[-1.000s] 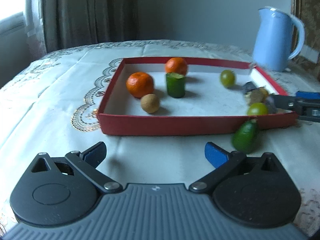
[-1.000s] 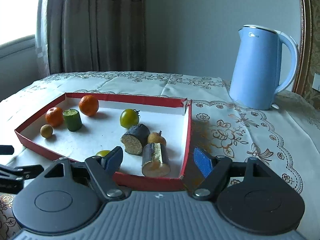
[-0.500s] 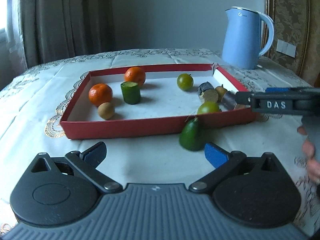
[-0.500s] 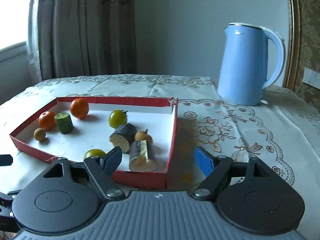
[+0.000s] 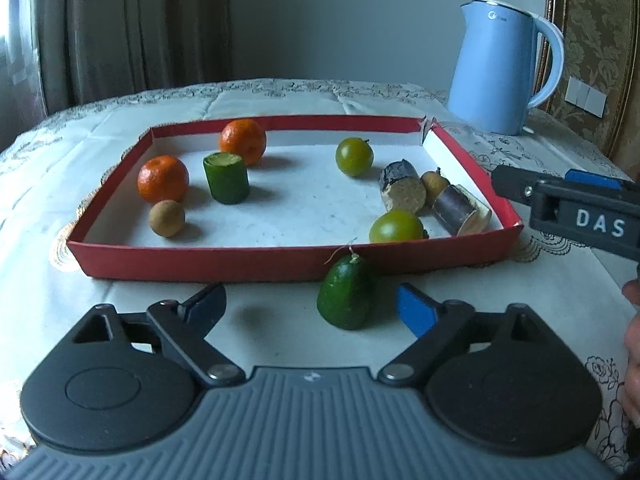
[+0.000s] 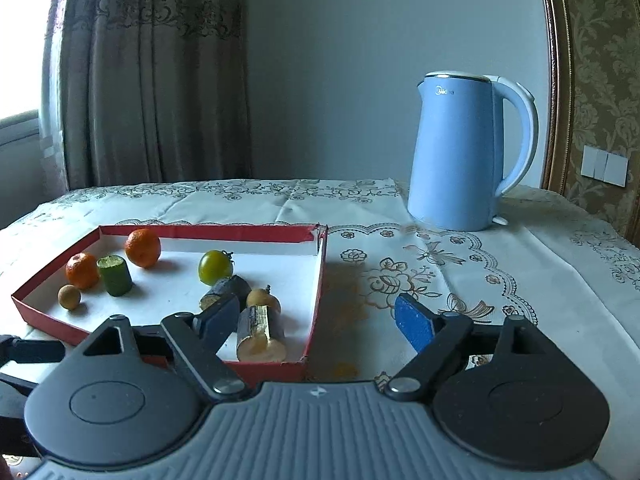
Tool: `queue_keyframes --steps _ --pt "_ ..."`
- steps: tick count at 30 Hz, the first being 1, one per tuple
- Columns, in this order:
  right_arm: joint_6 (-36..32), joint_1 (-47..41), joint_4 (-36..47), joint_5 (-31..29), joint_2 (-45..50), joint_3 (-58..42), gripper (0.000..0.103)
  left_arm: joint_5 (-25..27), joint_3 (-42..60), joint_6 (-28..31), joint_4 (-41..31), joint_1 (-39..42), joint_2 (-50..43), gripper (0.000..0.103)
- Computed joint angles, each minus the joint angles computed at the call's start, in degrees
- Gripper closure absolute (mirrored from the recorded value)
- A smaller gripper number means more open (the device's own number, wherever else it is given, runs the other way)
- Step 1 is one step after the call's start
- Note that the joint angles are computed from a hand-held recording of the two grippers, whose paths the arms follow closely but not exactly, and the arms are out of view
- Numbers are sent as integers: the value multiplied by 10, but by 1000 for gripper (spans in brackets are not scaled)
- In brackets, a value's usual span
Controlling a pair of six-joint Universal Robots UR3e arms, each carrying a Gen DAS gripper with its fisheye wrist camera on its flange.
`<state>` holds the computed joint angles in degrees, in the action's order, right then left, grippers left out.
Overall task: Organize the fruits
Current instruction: 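Move the left tool to the dark green avocado-like fruit and close on it, then lift the green fruit into the red tray and open the left gripper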
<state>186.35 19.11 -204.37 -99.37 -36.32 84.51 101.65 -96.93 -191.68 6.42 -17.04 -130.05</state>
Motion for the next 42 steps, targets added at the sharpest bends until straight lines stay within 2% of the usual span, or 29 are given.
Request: queue_keyframes --steps 5,9,11,13,16,26,42 --pt "0 0 -2 1 -1 3 18 5 7 -1 -3 -1 -7 33" --pt "1 0 4 -1 0 0 18 -11 -4 8 16 2 -5 45" --pt "2 0 14 -2 0 -4 18 -28 -10 18 27 4 -3 64" --pt "4 0 18 -1 1 -5 18 -43 -13 26 33 5 -2 71" --pt "6 -1 25 4 1 -6 18 -54 -19 29 44 8 -3 75" --pt "7 -2 36 6 4 -14 18 -56 -36 33 57 10 5 76" --pt "6 0 48 1 10 -23 18 -85 -122 35 76 37 100 76"
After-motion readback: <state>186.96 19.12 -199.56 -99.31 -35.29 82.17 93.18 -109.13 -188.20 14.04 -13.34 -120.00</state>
